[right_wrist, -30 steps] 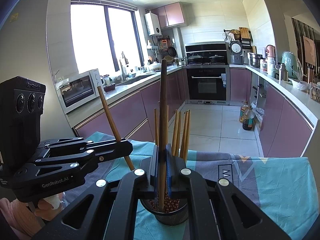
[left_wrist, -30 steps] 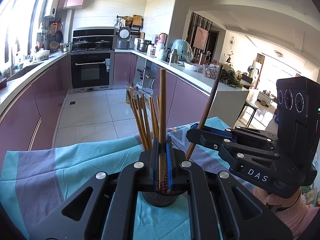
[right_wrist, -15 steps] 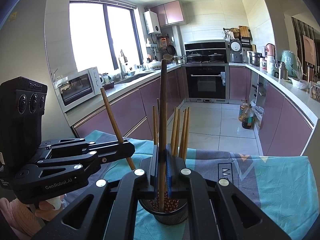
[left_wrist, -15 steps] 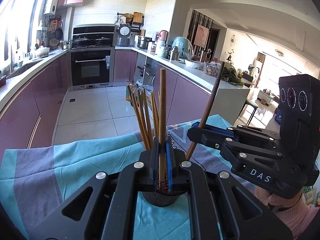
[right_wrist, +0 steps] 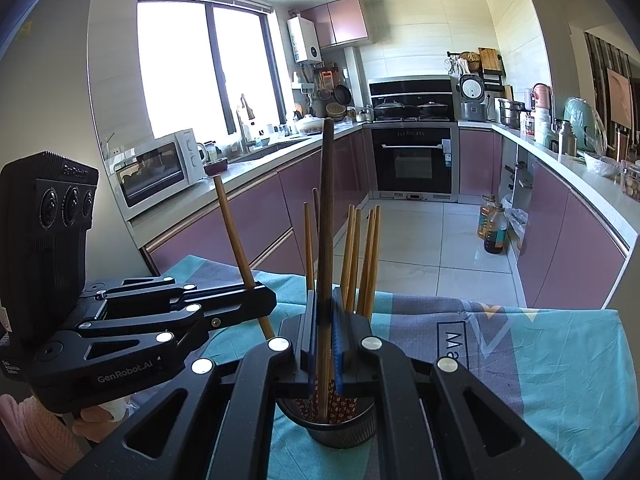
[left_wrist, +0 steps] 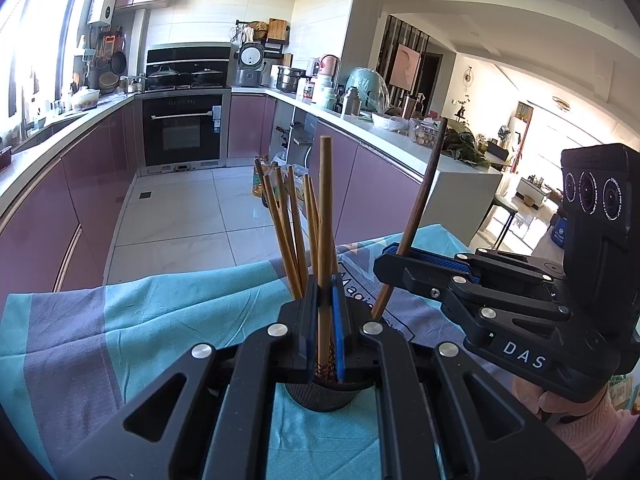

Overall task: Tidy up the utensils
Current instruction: 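Push the chopstick down into the cup with the left tool while the right tool inserts its own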

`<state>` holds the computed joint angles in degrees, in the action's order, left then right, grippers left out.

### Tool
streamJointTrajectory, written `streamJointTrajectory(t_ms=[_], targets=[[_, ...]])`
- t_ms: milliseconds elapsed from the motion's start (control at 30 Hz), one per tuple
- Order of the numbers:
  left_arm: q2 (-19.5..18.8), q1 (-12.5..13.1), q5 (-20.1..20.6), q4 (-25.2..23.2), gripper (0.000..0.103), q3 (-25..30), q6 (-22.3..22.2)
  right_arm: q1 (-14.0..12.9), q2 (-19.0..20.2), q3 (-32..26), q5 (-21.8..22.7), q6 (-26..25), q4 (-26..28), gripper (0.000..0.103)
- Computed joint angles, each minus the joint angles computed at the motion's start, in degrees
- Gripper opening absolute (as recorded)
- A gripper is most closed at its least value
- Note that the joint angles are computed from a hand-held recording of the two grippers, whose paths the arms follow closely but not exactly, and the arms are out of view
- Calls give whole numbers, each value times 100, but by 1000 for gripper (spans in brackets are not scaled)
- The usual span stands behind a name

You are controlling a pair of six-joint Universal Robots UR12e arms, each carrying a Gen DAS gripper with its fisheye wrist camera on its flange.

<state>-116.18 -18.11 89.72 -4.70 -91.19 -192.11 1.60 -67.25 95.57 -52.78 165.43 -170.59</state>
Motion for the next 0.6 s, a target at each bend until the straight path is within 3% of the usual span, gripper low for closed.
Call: streamJointTrajectory(t_ms=[600], targets=[[-73,18,3,-116,7,56,-86,46,46,-43,-60,-48,124,6]])
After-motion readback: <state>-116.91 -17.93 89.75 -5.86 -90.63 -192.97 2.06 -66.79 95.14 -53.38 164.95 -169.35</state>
